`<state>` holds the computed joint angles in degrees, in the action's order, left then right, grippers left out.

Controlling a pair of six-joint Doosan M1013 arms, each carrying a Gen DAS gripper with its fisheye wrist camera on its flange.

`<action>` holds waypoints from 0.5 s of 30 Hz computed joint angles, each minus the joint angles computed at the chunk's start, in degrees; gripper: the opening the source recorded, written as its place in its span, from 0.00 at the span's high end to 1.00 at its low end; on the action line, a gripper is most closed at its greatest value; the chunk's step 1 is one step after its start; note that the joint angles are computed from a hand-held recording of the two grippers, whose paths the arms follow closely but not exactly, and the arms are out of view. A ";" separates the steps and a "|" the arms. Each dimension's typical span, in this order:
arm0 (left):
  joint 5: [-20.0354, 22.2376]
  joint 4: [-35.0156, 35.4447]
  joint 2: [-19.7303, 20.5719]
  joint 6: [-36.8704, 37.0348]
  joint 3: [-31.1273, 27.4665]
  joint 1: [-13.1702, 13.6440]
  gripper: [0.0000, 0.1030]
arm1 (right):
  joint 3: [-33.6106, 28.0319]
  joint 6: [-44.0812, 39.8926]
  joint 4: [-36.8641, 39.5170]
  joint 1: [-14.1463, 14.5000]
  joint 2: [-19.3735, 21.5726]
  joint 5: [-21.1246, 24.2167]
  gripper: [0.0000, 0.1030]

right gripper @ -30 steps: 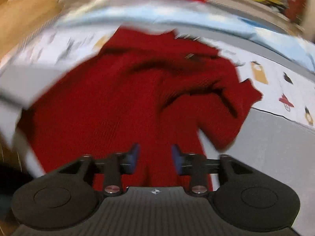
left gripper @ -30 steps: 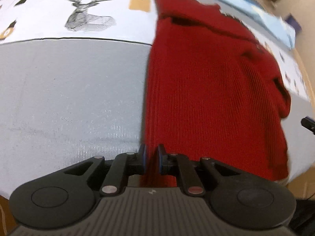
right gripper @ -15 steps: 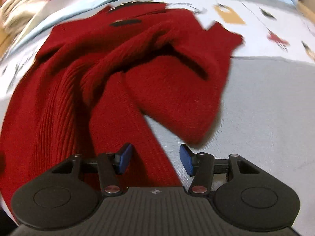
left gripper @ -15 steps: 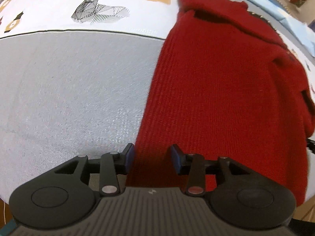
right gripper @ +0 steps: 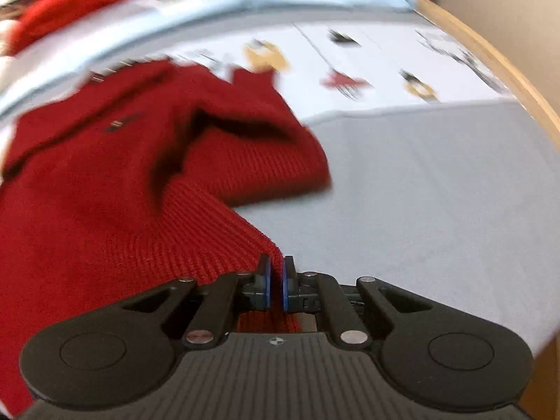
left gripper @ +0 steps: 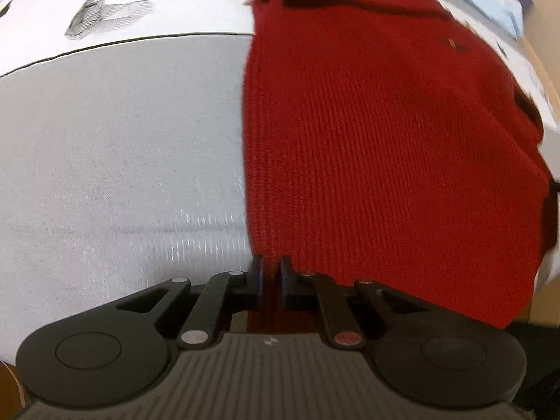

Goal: Fold small clothes

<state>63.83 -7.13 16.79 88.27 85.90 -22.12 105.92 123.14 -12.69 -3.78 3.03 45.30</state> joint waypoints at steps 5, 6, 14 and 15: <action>0.80 -1.45 -0.01 -1.11 -0.75 0.89 0.90 | -0.50 12.26 -11.62 4.01 0.20 3.00 0.86; -0.35 -0.89 -0.23 -2.62 -0.74 0.94 0.90 | -0.04 15.05 -13.58 4.63 -0.60 1.49 0.84; -14.60 8.81 -2.35 -9.10 -0.19 -1.95 0.69 | -4.21 20.30 -15.56 10.68 -2.32 -13.57 0.40; -15.92 9.35 -2.39 -9.89 -0.19 -2.37 0.68 | -5.12 17.98 -13.17 10.59 -1.44 -15.50 0.40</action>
<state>47.91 2.22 14.40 78.37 85.71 -24.50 100.80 141.12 -25.86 6.81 1.59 29.80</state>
